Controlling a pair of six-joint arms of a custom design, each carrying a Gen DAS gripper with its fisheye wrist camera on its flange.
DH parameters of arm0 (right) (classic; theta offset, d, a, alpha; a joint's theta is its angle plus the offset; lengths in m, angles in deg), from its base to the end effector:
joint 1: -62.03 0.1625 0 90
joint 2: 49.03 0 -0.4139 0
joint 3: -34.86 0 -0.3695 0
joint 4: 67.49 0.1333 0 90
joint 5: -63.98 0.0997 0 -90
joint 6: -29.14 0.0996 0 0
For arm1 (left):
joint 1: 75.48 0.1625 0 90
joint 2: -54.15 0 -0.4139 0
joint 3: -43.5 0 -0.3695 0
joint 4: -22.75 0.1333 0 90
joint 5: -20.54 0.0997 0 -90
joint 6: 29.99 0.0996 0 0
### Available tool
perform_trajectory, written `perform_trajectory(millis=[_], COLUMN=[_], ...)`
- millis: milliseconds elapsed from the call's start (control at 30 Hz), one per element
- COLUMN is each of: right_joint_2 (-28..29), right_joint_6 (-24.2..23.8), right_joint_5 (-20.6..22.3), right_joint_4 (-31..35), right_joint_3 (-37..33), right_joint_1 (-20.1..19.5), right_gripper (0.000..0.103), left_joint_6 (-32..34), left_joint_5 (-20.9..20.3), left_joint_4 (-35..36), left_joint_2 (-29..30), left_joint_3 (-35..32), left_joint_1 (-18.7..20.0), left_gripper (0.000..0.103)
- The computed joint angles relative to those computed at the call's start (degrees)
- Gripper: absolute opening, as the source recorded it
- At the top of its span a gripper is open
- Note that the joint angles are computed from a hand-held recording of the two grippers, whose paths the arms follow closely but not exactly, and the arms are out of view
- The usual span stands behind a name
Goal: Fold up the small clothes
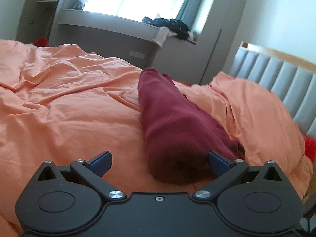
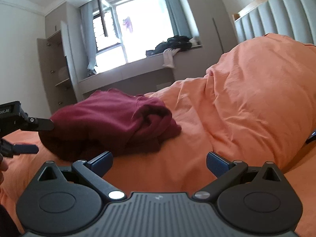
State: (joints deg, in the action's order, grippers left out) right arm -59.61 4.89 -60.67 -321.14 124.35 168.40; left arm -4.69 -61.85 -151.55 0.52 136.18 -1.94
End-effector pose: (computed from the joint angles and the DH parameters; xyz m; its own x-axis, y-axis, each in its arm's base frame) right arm 0.2338 -0.5240 -0.0323 -0.8545 0.2478 0.4565 -0.4133 0.2081 -0.8865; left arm -0.0501 -0.6866 0.2643 -0.7982 0.4609 -0.3878 0.5980 0.5289 -0.6022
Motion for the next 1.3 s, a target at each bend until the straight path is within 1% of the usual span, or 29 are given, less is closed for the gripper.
perform_trajectory(millis=[67,133,233,333,433,500,567,633,700,733,800,867,1100,1233,1300], right_joint_2=[-0.28,-0.38,-0.35,-0.32,-0.82,-2.03,-3.35,-4.61,-5.50,-5.59,-5.38,-5.29,-5.82,-5.67,-5.02], right_joint_6=[0.45,1.05,2.09,2.56,2.66,3.29,3.50,4.01,4.41,3.76,1.77,1.24,4.48,5.58,5.46], right_joint_5=[0.14,0.24,0.51,0.39,0.25,0.81,0.42,0.28,-0.30,-0.83,-2.31,-2.58,-0.54,0.93,0.85], right_joint_4=[0.54,0.84,0.94,0.71,0.51,1.51,3.53,5.33,6.59,6.54,6.05,5.42,4.60,3.86,2.37], right_joint_3=[0.79,1.15,1.46,1.78,2.74,4.70,6.53,8.50,9.97,10.23,10.06,9.97,9.64,9.15,8.07], right_joint_1=[-0.29,-0.55,-0.81,-0.82,-0.49,-0.32,0.03,0.31,0.82,1.16,1.97,2.41,1.63,0.52,0.30], right_gripper=[0.103,0.103,0.103,0.103,0.103,0.103,0.103,0.103,0.103,0.103,0.103,0.103,0.103,0.103,0.103], left_joint_6=[1.09,1.03,1.02,1.37,2.14,3.05,4.05,4.73,5.27,5.62,5.91,5.66,3.56,2.86,1.75], left_joint_5=[-0.06,-1.04,-2.06,-1.78,-0.62,-0.21,-0.13,-1.43,-2.47,-2.60,-2.67,-2.85,-0.85,-0.53,-0.87], left_joint_4=[-0.72,-1.69,-1.22,-1.14,-1.78,-2.01,-1.33,1.24,0.46,-0.71,-2.11,-2.28,-2.00,-2.27,-1.56], left_joint_2=[-0.04,-0.17,-0.51,-0.83,-1.29,-1.92,-2.78,-3.98,-4.95,-5.34,-5.96,-6.21,-5.60,-5.25,-5.00], left_joint_3=[0.46,0.83,1.04,1.30,2.25,3.29,4.31,4.95,6.43,7.32,8.49,8.79,7.96,7.59,6.99], left_joint_1=[-0.08,0.15,0.44,0.53,0.34,0.22,0.13,0.36,0.48,0.46,0.41,0.46,0.24,0.35,0.56], left_gripper=[0.103,0.103,0.103,0.103,0.103,0.103,0.103,0.103,0.103,0.103,0.103,0.103,0.103,0.103,0.103])
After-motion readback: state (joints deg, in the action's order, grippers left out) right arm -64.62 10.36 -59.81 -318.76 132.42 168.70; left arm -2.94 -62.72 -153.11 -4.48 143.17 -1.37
